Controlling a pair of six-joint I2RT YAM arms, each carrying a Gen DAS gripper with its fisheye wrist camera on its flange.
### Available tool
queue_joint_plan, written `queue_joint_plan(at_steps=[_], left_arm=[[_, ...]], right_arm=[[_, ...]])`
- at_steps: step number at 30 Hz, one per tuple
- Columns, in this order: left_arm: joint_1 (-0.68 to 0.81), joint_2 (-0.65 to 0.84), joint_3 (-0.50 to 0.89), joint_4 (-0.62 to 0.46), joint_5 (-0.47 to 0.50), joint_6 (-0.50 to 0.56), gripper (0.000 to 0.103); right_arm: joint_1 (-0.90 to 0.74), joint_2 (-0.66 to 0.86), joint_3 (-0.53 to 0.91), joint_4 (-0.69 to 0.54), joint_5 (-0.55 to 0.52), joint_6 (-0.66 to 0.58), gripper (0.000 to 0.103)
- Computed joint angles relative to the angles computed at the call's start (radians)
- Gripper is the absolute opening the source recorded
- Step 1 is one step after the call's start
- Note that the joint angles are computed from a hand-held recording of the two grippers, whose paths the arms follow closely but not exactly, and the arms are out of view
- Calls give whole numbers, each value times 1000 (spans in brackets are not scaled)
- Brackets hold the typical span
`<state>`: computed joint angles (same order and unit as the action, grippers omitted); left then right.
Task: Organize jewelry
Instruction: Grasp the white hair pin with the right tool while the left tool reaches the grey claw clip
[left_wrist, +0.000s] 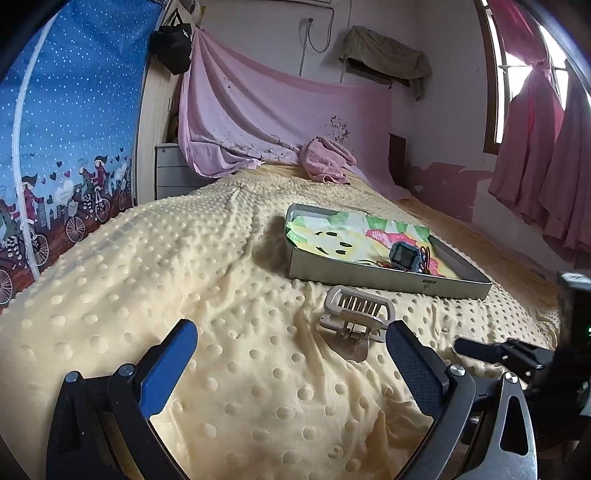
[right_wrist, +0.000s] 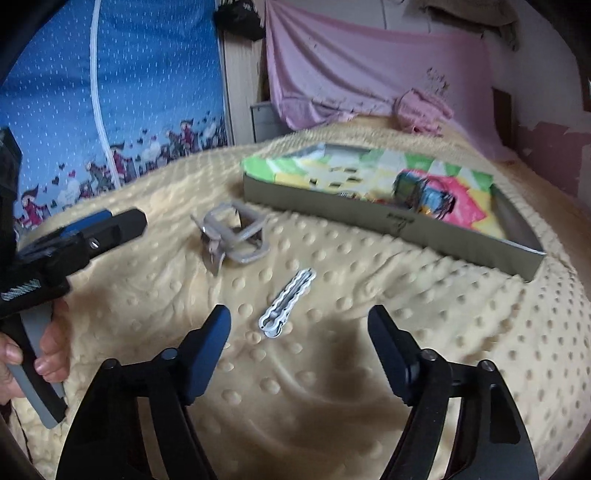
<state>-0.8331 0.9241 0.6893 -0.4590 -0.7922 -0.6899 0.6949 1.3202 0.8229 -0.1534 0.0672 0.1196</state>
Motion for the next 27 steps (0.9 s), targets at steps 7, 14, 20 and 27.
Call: queue_joint_plan(at_steps=[7, 14, 20, 27], left_arm=[[42, 56, -7, 74, 58, 27, 103], [98, 122, -16, 183, 167, 43, 103], [77, 246, 51, 166, 139, 62, 95], [86, 322, 97, 163, 147, 97, 74]], right_arm=[[6, 107, 63, -18, 41, 18, 40], [-70, 141, 74, 28, -26, 46, 26], [-115, 157, 67, 67, -24, 91, 15], [-122, 162, 46, 107, -2, 119, 15]])
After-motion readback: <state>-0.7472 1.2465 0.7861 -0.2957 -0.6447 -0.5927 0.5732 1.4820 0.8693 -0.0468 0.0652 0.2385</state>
